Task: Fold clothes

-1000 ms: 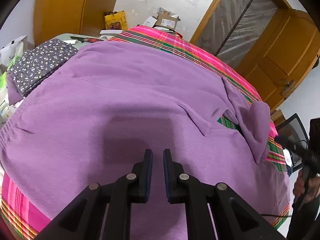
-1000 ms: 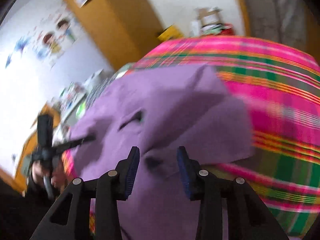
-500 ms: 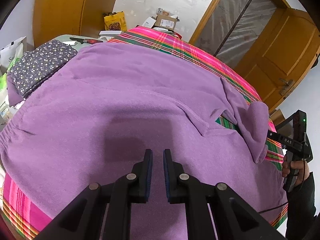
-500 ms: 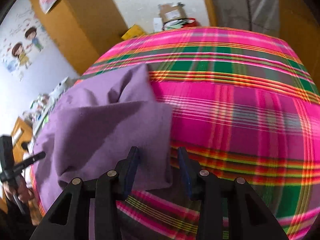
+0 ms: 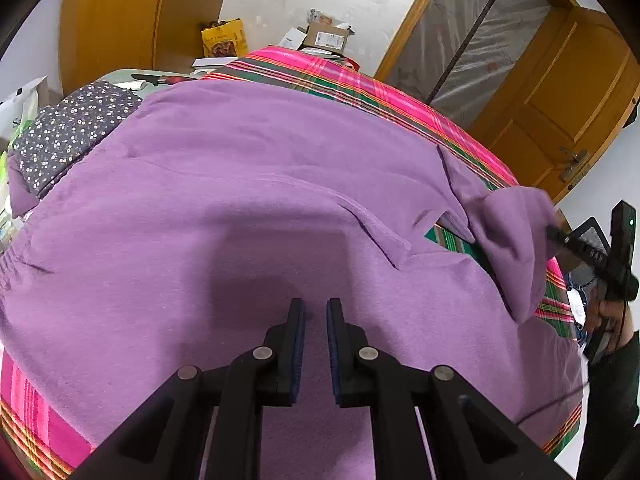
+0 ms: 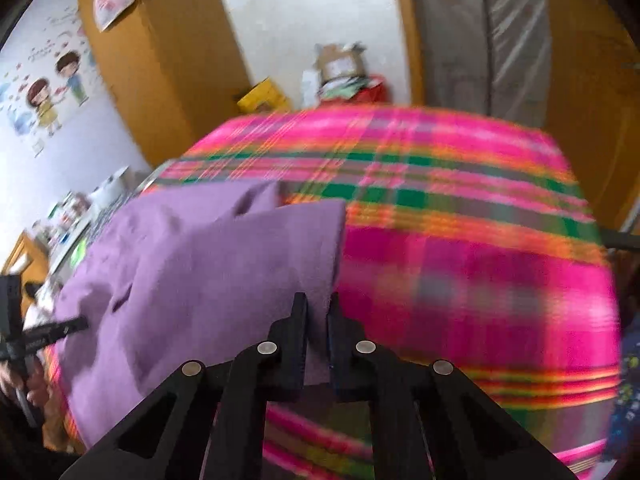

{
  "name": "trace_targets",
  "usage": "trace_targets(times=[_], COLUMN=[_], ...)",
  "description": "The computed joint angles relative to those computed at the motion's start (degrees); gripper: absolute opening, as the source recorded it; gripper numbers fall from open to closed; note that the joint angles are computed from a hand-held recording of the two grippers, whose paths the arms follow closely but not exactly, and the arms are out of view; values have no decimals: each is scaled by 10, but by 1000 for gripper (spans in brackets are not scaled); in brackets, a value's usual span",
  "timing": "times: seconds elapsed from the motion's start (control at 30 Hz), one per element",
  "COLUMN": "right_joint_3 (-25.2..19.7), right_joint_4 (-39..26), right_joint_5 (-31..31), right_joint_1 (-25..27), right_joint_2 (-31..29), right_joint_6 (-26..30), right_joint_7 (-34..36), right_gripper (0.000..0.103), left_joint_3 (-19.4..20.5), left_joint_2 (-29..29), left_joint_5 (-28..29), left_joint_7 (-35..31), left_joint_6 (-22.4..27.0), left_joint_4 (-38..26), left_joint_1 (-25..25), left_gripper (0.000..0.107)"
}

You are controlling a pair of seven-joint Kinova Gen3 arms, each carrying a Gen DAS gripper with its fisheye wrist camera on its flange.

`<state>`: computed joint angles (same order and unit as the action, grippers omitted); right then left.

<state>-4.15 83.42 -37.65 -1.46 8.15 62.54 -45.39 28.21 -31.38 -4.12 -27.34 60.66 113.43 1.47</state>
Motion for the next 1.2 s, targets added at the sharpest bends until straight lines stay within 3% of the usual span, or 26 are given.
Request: trace_targets(times=[0.2,0.4,0.6,0.83,0.9,0.97,1.03,1.1,1.2], right_joint_3=[28,50,43,18,15,16,8,-3,-15], right_joint_4=[-83,-179,-218,-276,-287,-283,-297,-311,-305], right_joint_5=[53,150,217,221,215,208,180,145,103], right_joint_1=[27,46,58,72,79,87,109,136,169], right_joint_2=[34,98,142,189,199,201,216,236,251], right_joint_6=[-28,-49,-48,-15,-7,-10,14,45,67], right_joint_7=[-65,-190,-263,-285,-295,-316,-335,-353,-369], right_gripper=[9,9,9,14,25,27,31,43,44], left_joint_3=[0,12,21,29,26,26,25,27,33], left_joint_2=[5,8,16,26,29,31,33,35,40], left_joint_5=[0,-3,-10,-19,-21,-23,-26,-29,-35], left_joint_7=[-1,10,18,29,30,33,34,38,43], left_joint_6=[-6,-2,3,9,7,7,7,7,8], left_joint_4=[2,-3,-9,-15,-15,-16,-15,-15,-18], left_joint_1=[-1,-6,-5,-1,2,4,6,8,9], left_gripper=[10,10,10,10,10,10,10,10,10])
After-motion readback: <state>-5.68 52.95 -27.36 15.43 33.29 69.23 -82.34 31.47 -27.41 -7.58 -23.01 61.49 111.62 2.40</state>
